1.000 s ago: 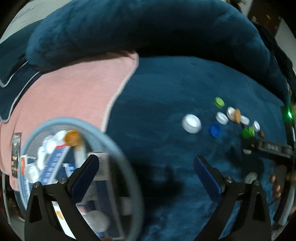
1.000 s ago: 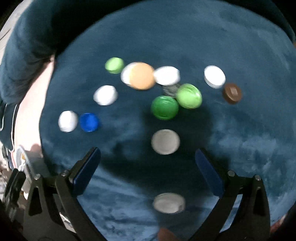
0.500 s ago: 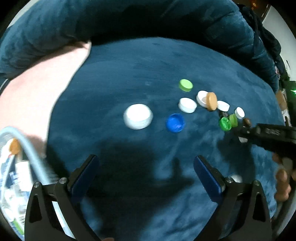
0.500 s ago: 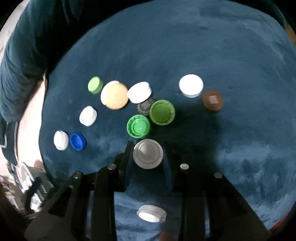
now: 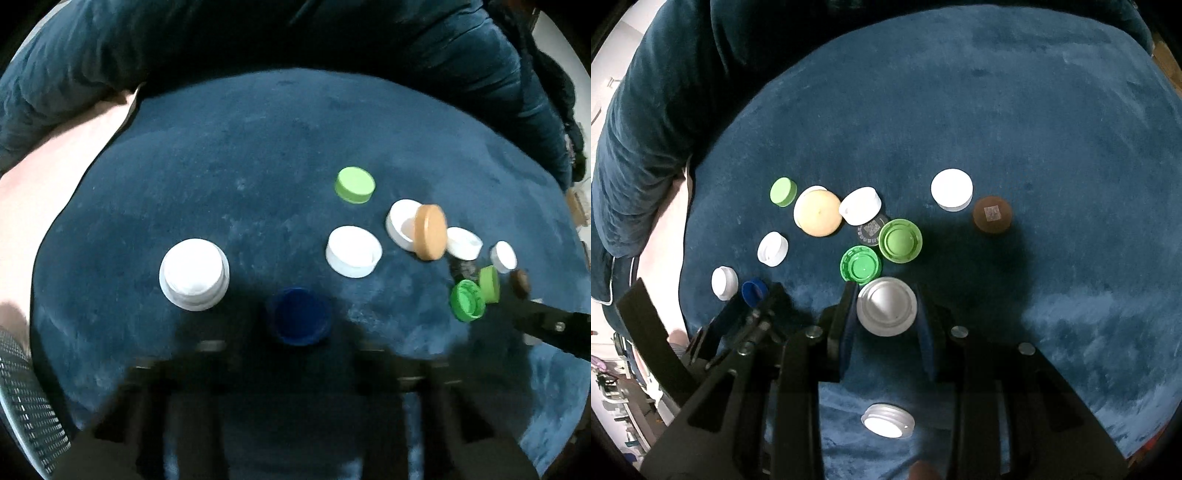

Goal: Organize objects
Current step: 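Grasp a white cap with the right tool while the left tool grasps a blue cap, then carry both caps over the grey basket and open both tools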

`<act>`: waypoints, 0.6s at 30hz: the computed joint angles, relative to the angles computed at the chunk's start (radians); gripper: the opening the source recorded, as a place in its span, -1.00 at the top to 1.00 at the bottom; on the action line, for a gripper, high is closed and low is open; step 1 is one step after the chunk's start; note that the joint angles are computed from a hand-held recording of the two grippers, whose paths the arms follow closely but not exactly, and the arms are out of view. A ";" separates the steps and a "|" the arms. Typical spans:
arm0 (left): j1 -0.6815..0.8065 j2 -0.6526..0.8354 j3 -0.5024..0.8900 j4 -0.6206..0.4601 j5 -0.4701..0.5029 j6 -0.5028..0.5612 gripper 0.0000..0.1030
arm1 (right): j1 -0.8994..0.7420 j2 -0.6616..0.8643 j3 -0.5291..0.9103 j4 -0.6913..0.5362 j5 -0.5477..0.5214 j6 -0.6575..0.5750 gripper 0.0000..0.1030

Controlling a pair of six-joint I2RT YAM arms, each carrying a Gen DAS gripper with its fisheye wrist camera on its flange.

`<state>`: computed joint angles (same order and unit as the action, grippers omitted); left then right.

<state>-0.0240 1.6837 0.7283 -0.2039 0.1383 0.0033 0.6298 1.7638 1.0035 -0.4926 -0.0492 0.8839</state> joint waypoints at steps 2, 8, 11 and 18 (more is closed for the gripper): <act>0.026 -0.034 -0.006 -0.026 0.035 0.025 0.42 | 0.000 -0.005 -0.001 -0.006 0.000 -0.001 0.40; 0.145 -0.215 -0.018 -0.178 0.114 0.115 0.42 | 0.032 -0.009 0.030 -0.022 -0.002 0.016 0.40; 0.259 -0.322 0.006 -0.295 0.152 0.181 0.42 | 0.082 0.004 0.075 -0.035 0.003 0.031 0.40; 0.678 -0.339 0.203 -0.528 0.265 0.442 0.42 | 0.289 0.136 0.351 -0.123 0.035 0.020 0.40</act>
<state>0.6544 1.3446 0.9312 -0.7320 0.4035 0.4449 0.9185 1.8998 1.3544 -0.6154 -0.0145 0.9035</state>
